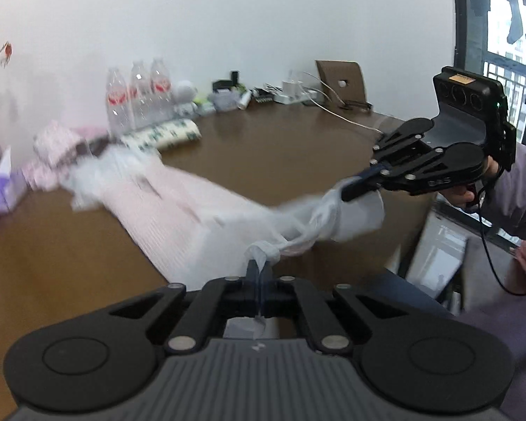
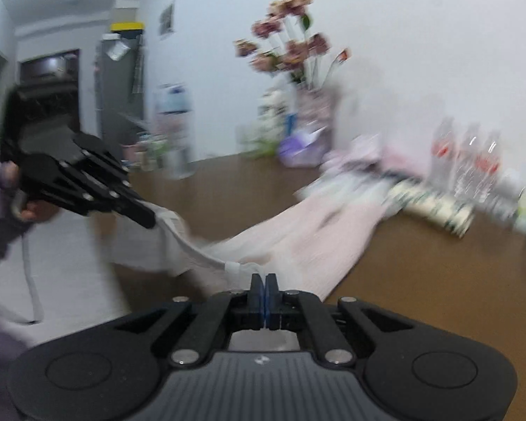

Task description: Fold clothes

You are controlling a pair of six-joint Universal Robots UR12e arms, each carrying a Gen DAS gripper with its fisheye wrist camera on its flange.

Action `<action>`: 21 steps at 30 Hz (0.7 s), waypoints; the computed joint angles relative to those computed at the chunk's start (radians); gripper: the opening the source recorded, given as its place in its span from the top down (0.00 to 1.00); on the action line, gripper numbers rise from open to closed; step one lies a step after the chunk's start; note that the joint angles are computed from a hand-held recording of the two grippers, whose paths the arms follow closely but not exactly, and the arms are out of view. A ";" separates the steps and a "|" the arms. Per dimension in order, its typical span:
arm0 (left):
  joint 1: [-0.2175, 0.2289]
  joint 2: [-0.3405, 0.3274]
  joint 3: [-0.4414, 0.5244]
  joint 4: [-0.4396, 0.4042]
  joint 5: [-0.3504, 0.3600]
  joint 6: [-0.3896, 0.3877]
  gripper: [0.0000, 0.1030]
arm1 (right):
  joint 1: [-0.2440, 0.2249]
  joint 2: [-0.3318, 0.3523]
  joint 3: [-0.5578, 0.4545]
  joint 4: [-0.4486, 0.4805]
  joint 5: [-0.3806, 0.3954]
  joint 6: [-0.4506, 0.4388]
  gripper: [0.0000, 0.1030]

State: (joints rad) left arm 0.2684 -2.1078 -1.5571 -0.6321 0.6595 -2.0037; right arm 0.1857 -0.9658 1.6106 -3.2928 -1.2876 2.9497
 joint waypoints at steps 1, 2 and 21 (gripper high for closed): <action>-0.016 -0.034 0.066 -0.012 0.020 -0.027 0.99 | 0.002 0.028 -0.057 0.026 -0.037 -0.002 1.00; -0.034 -0.071 0.131 -0.006 0.050 -0.069 0.99 | 0.005 0.059 -0.121 0.057 -0.081 -0.006 1.00; -0.095 -0.177 0.183 0.221 0.235 -0.739 0.46 | 0.042 0.155 -0.247 0.286 -0.208 0.358 0.89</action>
